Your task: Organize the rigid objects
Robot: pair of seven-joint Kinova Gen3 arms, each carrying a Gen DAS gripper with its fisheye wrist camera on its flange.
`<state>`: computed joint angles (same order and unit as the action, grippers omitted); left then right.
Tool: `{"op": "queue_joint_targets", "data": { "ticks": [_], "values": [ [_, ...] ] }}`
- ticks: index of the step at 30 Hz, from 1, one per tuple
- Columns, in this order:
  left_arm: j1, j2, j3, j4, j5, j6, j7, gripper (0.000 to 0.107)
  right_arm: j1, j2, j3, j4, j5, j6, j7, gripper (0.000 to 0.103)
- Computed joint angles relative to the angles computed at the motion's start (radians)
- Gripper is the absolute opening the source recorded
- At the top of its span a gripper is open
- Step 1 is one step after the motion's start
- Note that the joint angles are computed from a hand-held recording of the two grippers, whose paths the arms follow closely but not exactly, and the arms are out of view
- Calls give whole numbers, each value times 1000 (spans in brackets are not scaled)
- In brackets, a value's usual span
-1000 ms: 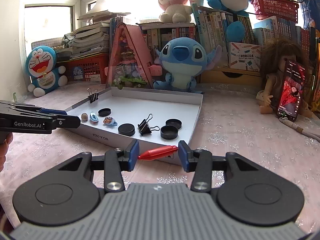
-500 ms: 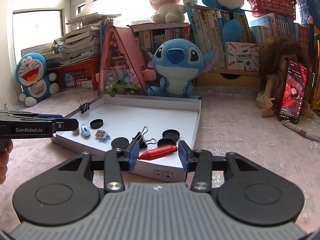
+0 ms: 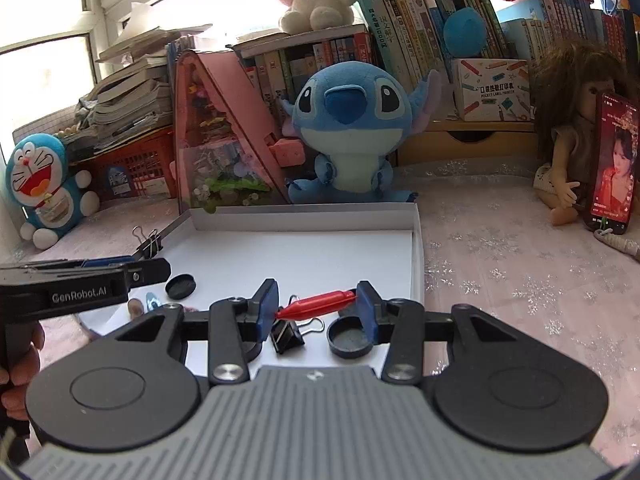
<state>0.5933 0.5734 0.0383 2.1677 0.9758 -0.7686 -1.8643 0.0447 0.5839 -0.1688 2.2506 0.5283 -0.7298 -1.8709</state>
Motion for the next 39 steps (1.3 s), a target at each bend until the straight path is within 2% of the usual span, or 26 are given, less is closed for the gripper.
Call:
{"op": "queue_joint_targets", "data": {
  "ticks": [3,6,14,21,23,26,30,34,39],
  "values": [
    [-22,9,-10,-43,25,42,-29,42,12,5,-38,-80,30,104,-103,48],
    [-31,28,-28,-95,79,77,-97,42,-20,19,-40,-138,11,171,-119,48],
    [-63,82,-20,-182,169,115,-224,42,-104,56,-25,-210,-101,270,-39,48],
    [-83,106,-7,-207,186,135,-252,42,-111,78,-38,-240,-162,317,21,48],
    [-86,110,-7,-214,202,145,-266,42,-106,82,-43,-238,-171,309,35,52],
    [-87,108,-4,-208,196,144,-260,49,-60,85,-84,-232,-141,295,25,64],
    [-72,93,-5,-192,200,126,-266,61,-22,74,-108,-210,-96,268,4,69],
    [-56,62,5,-153,174,97,-248,69,-5,49,-100,-161,-57,210,2,72],
    [-21,14,20,-77,117,50,-193,71,41,11,-85,-81,31,119,-13,75]
  ]
}}
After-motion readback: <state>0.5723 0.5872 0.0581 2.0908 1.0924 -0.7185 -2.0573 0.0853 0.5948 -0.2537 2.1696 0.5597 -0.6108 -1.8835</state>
